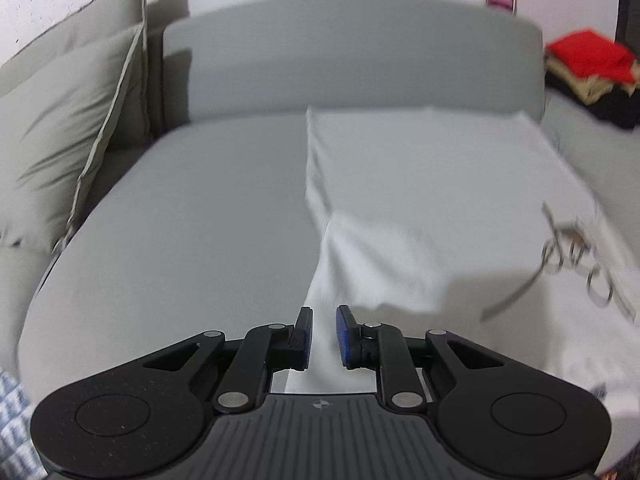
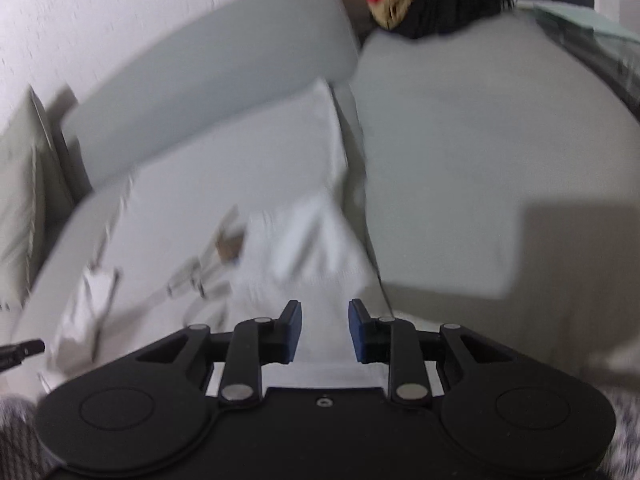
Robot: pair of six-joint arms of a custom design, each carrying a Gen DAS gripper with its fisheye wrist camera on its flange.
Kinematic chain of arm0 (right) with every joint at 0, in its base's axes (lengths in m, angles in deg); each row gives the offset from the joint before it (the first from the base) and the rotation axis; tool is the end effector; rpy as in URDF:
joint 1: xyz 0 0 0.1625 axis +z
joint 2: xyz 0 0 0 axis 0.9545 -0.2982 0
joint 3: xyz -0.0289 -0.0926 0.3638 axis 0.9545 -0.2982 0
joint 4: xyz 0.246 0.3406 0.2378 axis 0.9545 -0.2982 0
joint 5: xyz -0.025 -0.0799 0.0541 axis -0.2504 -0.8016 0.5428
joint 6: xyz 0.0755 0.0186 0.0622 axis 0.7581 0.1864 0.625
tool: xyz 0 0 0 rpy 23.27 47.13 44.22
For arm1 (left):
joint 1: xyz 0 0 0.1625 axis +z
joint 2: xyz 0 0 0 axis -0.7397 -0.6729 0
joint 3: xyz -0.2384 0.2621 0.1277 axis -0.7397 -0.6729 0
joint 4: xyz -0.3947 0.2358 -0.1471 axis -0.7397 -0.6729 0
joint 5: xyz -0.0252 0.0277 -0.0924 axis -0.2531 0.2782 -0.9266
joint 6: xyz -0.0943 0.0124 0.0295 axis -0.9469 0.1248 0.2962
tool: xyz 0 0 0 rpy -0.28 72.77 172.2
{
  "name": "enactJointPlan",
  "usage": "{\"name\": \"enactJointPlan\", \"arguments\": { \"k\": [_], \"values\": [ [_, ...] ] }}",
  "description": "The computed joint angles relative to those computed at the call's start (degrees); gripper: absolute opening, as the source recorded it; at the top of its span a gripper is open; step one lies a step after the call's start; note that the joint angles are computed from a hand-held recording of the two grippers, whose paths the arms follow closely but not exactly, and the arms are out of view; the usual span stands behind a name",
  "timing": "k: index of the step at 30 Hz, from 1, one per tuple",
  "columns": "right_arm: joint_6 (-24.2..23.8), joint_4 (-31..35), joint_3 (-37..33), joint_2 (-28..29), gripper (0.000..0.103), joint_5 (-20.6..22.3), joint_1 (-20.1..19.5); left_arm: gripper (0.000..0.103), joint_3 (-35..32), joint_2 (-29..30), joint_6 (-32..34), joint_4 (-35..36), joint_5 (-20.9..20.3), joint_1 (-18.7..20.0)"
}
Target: Fold clothes
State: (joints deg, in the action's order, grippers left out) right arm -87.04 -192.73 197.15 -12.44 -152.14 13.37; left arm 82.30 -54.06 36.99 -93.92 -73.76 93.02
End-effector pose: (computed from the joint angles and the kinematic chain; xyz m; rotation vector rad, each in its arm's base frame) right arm 0.0718 -0.5388 0.2611 0.3095 -2.5953 0.8722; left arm -0.2058 -0.5290 0.1456 0.1288 2.0639 -0.9040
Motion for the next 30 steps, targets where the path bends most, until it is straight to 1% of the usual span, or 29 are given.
{"name": "enactJointPlan", "arguments": {
  "k": [1,2,3,4,5,6,7,8,9,11,13,15,17,20,24,25,26,27,28,30],
  "values": [
    [1.06,-0.66,-1.42,1.71,0.013,1.29,-0.14,0.017,-1.25,1.74,3.63,-4.25,-0.54,0.85],
    [2.72,-0.69,-2.87,3.36,0.009,2.69,-0.46,0.017,-2.66,3.41,6.70,-7.70,-1.17,1.65],
    [4.66,-0.30,-4.49,5.13,0.008,3.86,-0.76,0.016,-4.86,5.52,8.71,-8.74,-3.01,3.07],
    [7.16,0.92,-6.45,7.20,0.007,4.45,-1.00,0.015,-7.18,7.51,10.13,-8.92,-4.85,4.43],
    [9.11,1.85,-8.24,9.28,0.006,4.87,-1.19,0.015,-9.34,9.42,10.72,-7.66,-6.47,5.77],
    [10.18,3.09,-9.92,11.20,0.006,5.17,-1.38,0.015,-11.57,11.34,11.27,-6.26,-8.02,7.07],
    [10.93,4.56,-11.65,13.15,0.006,4.76,-1.46,0.015,-12.42,12.85,11.52,-6.28,-7.39,7.58],
    [11.27,5.56,-13.07,14.93,0.006,4.17,-1.57,0.009,-13.29,14.35,11.76,-6.27,-6.75,8.09],
    [10.80,5.98,-13.70,15.94,0.006,4.71,-1.86,0.007,-13.28,14.96,12.72,-6.72,-5.79,7.75],
    [10.15,6.24,-14.16,16.55,0.006,4.87,-1.85,0.007,-12.98,15.48,14.39,-7.12,-4.37,7.06],
    [9.68,6.12,-14.05,16.21,0.006,4.57,-1.51,0.010,-11.12,13.23,14.13,-8.05,-5.03,6.29],
    [9.12,4.20,-12.51,14.28,0.006,5.52,-1.46,0.014,-7.99,10.10,14.43,-13.75,-6.25,5.30],
    [9.02,1.98,-11.35,12.82,0.007,6.43,-1.55,0.014,-6.34,8.65,14.95,-18.45,-5.08,4.71],
    [10.58,1.07,-12.30,13.57,0.007,7.46,-1.80,0.014,-9.29,10.27,13.96,-18.82,-6.24,6.66],
    [13.07,3.78,-17.65,19.74,0.007,7.53,-1.66,0.013,-16.60,16.83,15.74,-16.85,-9.09,10.79],
    [13.25,4.60,-19.40,21.90,0.007,6.58,-1.64,0.011,-17.27,17.72,16.60,-16.99,-8.71,10.90],
    [13.39,4.82,-20.67,23.64,0.003,5.96,-1.71,0.007,-17.94,18.61,17.47,-17.14,-8.33,11.01],
    [13.42,3.46,-20.70,24.35,0.000,6.13,-1.98,0.005,-18.61,19.49,18.34,-17.28,-7.95,11.11],
    [13.56,2.64,-20.73,24.78,0.000,6.30,-2.17,0.005,-18.65,19.29,18.90,-15.92,-7.43,10.63],
    [14.15,3.53,-20.66,24.08,0.000,6.45,-2.08,0.007,-18.74,18.89,19.96,-13.15,-6.42,9.66]
  ]
}}
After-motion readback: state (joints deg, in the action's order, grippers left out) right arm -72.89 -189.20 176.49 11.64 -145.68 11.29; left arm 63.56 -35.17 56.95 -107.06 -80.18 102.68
